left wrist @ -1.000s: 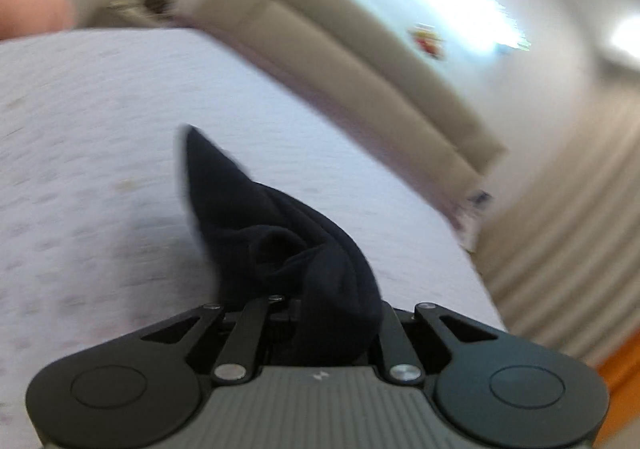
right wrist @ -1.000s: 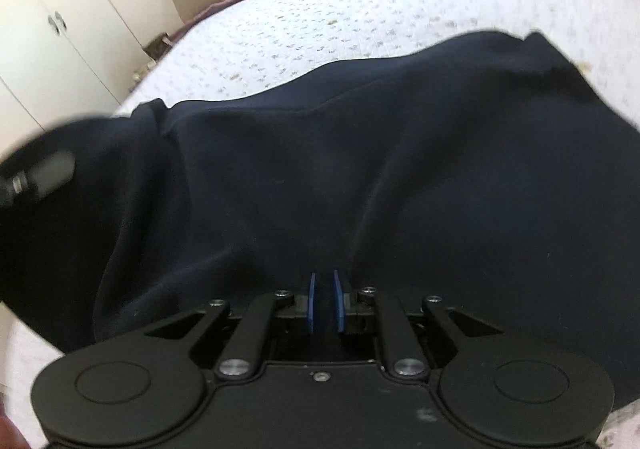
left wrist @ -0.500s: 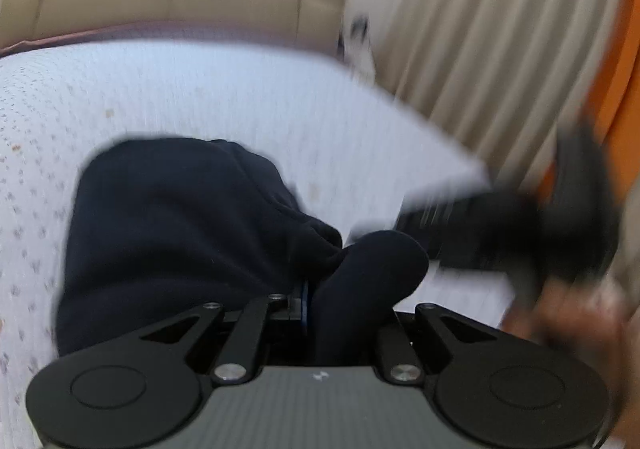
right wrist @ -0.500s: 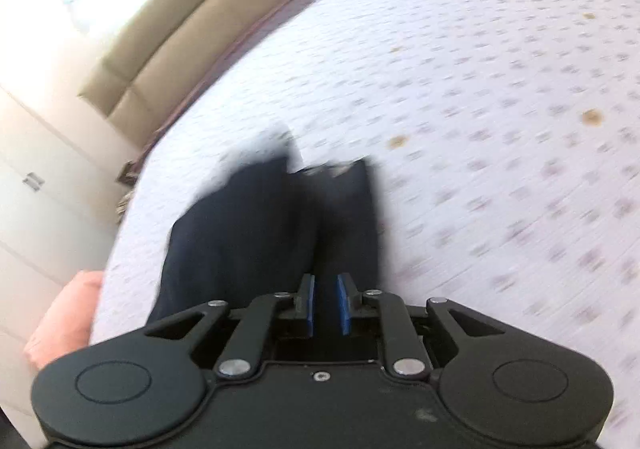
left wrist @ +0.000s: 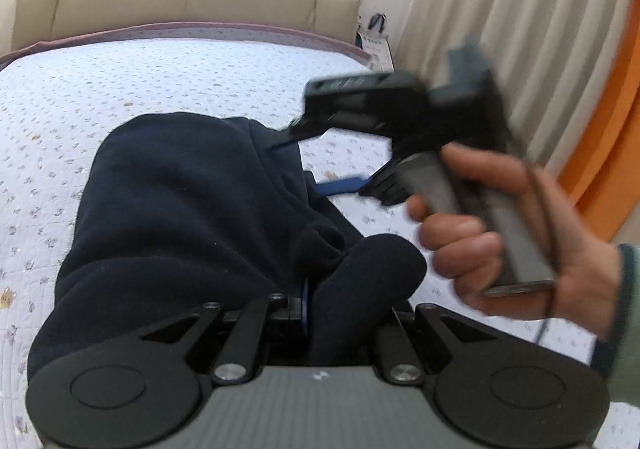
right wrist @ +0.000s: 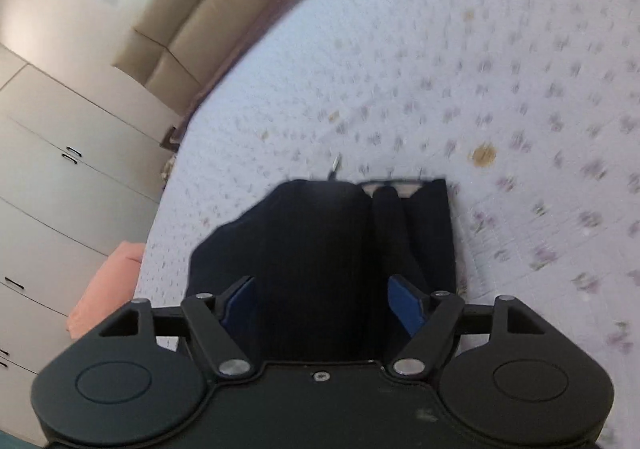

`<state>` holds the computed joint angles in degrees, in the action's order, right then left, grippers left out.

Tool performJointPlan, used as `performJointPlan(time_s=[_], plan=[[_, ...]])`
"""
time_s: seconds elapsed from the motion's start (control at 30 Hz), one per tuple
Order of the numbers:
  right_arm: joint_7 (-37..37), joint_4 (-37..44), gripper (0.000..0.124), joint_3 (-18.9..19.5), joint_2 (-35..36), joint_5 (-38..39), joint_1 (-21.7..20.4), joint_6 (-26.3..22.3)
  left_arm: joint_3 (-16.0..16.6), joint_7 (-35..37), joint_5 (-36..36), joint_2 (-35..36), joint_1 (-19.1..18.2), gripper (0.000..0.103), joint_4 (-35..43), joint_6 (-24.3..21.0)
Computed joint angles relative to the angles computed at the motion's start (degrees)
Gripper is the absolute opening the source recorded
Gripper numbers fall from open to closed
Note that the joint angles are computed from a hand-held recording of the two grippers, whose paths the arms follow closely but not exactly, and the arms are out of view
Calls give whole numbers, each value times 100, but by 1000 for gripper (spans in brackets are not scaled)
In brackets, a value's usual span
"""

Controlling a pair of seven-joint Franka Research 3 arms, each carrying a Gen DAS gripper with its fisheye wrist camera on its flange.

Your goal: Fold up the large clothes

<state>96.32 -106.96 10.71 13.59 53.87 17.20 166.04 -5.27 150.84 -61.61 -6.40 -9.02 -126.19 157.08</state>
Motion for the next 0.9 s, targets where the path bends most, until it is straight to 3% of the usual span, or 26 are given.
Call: performJointPlan(time_s=[0.03, 0.1, 0.13, 0.23, 0.33, 0.43, 0.53, 0.63, 0.7, 0.73, 0.77, 0.83, 0.9], plan=[[-548, 188, 81, 257, 122, 592, -229, -134, 16, -76, 27, 108, 20, 11, 152, -47], [-704, 373, 56, 177, 208, 570, -104, -164, 24, -105, -107, 68, 56, 11, 146, -117], [-616, 409, 32, 105, 199, 355, -30, -132, 9, -170, -100, 146, 65, 11, 270, -127], [-569, 341, 24, -25, -23, -30, 70, 92, -55, 100, -435, 318, 62, 11, 532, -240], [517, 66, 18, -587, -380, -1854, 470, 285, -208, 546, -734, 448, 55, 11, 810, -375], [1072, -196, 18, -710, -616, -2647, 440, 270, -324, 661, -772, 591, 69, 12, 946, -487], [1965, -332, 17, -901, -519, -3672, 505, -78, -438, 274, -67, 950, 98, 12, 999, -343], [2316, -495, 20, -816, -356, -3822, 417, -322, -601, 261, 503, 1137, 151, 14, 798, -74], [2526, -642, 31, -821, -393, -3901, 403, -196, -727, 747, 534, 977, 178, 27, 543, 141], [2754, -718, 52, -888, -469, -4081, 427, -192, -721, 900, 527, 866, 209, 32, 466, -12], [3050, -806, 60, -964, -576, -4288, 446, -194, -666, 1034, 528, 728, 253, 38, 403, -321], [3621, -1034, 60, -1056, -911, -4702, 411, -270, -451, 1039, 751, 448, 341, 38, 322, -1086], [4298, -1206, 59, -1054, -1302, -5679, 369, -441, -187, 808, 824, 234, 458, 35, 399, -1872]])
